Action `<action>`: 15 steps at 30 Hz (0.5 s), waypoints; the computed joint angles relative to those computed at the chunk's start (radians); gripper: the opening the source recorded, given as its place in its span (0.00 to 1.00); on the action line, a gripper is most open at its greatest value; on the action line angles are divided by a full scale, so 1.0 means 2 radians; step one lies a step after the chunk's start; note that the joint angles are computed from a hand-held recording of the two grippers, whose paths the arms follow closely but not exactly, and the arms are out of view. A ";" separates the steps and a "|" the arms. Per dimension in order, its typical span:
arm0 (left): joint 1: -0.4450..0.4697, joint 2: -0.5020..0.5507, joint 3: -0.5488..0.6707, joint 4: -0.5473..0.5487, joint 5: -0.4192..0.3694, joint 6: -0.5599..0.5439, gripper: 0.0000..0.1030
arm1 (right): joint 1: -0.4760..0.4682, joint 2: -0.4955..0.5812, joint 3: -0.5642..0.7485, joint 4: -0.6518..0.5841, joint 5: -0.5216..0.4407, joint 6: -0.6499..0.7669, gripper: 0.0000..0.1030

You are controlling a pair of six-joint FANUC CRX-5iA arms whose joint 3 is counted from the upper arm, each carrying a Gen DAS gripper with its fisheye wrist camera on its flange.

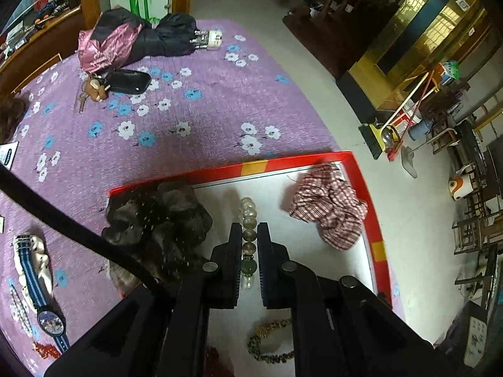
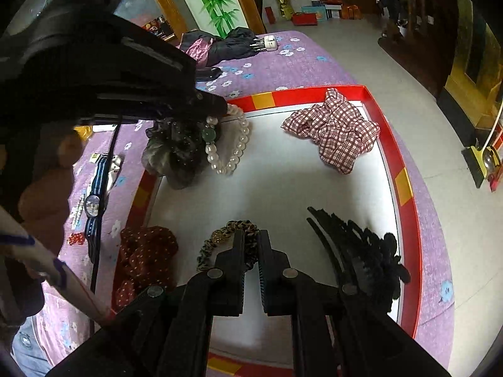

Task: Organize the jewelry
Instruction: 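Carry both bracelets over the red box, then open both tools to drop the pearl and gold bracelets into the box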

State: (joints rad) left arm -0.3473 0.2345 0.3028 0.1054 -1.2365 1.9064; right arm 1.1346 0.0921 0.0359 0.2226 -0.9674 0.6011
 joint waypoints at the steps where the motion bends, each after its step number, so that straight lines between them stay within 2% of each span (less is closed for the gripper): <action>1: 0.001 0.003 0.001 0.001 0.000 0.001 0.08 | -0.001 0.001 0.001 -0.001 -0.001 0.000 0.07; 15: 0.004 0.007 -0.002 0.001 0.004 0.007 0.09 | 0.000 0.004 0.000 0.009 -0.005 -0.014 0.10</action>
